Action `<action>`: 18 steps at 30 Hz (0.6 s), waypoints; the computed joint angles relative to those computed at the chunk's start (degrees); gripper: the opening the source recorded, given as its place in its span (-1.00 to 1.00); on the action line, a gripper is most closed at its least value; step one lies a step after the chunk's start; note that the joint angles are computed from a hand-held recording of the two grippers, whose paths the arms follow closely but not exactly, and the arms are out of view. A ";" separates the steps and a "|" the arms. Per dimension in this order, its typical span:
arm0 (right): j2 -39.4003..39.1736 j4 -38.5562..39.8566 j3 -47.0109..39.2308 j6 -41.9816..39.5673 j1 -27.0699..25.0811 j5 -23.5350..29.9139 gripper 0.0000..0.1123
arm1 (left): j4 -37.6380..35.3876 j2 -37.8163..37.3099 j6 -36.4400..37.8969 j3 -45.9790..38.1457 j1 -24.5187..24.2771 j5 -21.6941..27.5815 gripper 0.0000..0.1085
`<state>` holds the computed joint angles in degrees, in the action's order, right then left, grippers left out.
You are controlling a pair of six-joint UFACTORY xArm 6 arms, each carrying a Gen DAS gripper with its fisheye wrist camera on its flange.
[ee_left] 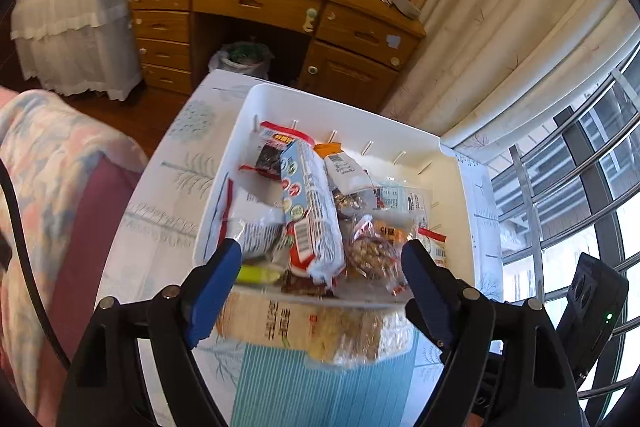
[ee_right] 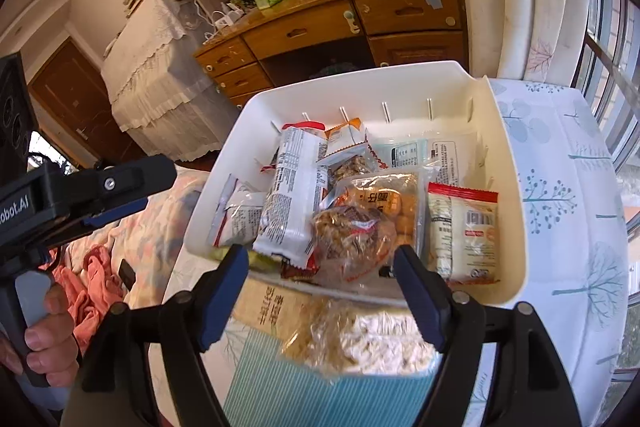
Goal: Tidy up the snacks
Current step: 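Carry both snacks over the white tray and open both grippers to release, then withdraw both grippers from the tray back over the remaining snacks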
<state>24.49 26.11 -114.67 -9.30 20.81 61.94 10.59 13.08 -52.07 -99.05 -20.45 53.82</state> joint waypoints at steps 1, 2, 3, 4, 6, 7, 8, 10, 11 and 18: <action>-0.93 0.58 0.93 -0.73 -0.29 0.11 0.41 | 1.11 -1.29 -1.99 1.26 -0.68 0.16 0.50; -2.18 1.20 2.15 -1.66 -0.65 0.37 0.41 | 1.94 -2.36 -3.62 2.35 -1.23 0.18 0.50; -3.06 1.50 3.03 -2.24 -0.90 0.52 0.41 | 2.83 -3.59 -5.33 3.62 -1.83 0.25 0.51; -3.83 1.74 3.81 -2.70 -1.09 0.69 0.41 | 3.92 -4.82 -7.25 4.78 -2.57 0.51 0.51; -5.76 2.86 5.86 -4.04 -1.72 1.15 0.42 | 6.23 -6.92 -10.86 6.63 -4.07 1.51 0.51; -6.50 3.07 6.59 -4.35 -1.99 1.48 0.42 | 7.32 -7.96 -12.61 7.61 -4.82 1.97 0.51; -7.29 3.27 7.39 -4.66 -2.29 1.90 0.42 | 8.20 -8.88 -14.12 8.47 -5.48 2.41 0.51; -8.74 3.97 9.03 -5.34 -2.93 2.65 0.43 | 9.65 -10.48 -16.90 9.97 -6.72 3.36 0.51; -9.44 4.41 9.86 -5.79 -3.27 3.03 0.43 | 10.24 -11.25 -18.09 10.73 -7.31 3.76 0.51; -12.03 6.09 13.82 -6.23 -5.06 5.67 0.51 | 12.50 -15.36 -24.61 15.04 -10.88 7.07 0.51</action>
<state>12.46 32.19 -100.86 -15.53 15.75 67.61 23.09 -2.28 -76.69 -84.02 -31.32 60.89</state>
